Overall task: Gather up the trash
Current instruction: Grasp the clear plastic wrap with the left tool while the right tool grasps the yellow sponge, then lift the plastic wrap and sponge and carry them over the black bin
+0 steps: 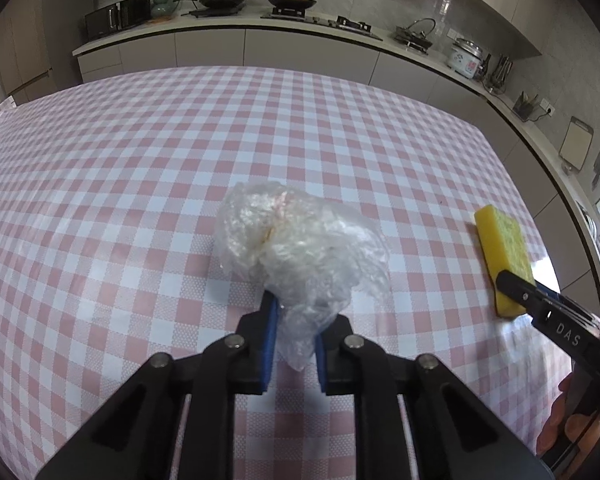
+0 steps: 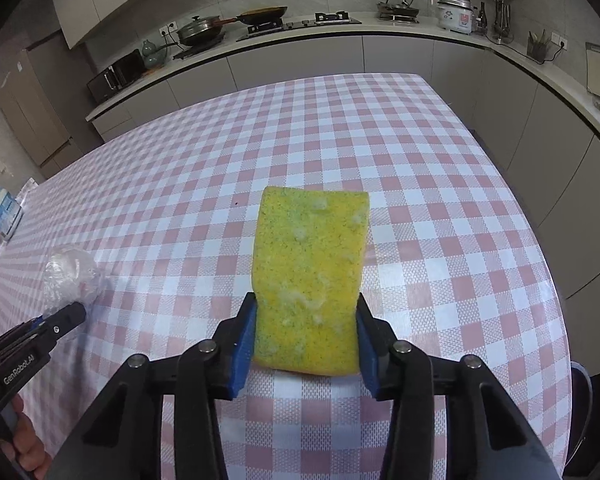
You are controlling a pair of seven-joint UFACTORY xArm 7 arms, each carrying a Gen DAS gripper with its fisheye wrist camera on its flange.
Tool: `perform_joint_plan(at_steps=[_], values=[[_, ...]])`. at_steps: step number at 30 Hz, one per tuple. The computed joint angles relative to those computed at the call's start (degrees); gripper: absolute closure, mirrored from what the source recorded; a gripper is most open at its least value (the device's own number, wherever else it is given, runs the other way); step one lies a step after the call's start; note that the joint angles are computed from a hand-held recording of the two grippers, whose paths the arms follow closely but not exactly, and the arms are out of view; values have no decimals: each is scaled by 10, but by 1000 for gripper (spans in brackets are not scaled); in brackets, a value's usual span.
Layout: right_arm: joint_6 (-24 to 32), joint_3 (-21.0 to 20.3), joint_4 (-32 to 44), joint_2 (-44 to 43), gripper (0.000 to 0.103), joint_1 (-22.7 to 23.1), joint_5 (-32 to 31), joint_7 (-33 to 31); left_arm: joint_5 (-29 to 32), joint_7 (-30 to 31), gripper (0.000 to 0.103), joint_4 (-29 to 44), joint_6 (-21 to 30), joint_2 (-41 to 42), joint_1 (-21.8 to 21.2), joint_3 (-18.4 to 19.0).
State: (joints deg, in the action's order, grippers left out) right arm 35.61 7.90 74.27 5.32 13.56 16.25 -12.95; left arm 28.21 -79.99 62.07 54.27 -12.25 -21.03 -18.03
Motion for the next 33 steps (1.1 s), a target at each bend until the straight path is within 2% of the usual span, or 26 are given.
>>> perform_joint_plan(at_steps=[9, 18, 25, 33], values=[[27, -11, -37, -58, 57, -11, 84, -74, 18, -27, 86, 34, 23, 5, -17, -24], [69, -46, -98, -143, 57, -12, 130, -149, 47, -80, 86, 84, 59, 44, -58, -40], [118, -86, -138, -196, 57, -20, 166, -217, 86, -128, 86, 151, 104, 102, -114, -41], [180, -130, -171, -248, 57, -44, 193, -295, 117, -176, 86, 236, 167, 169, -195, -22]])
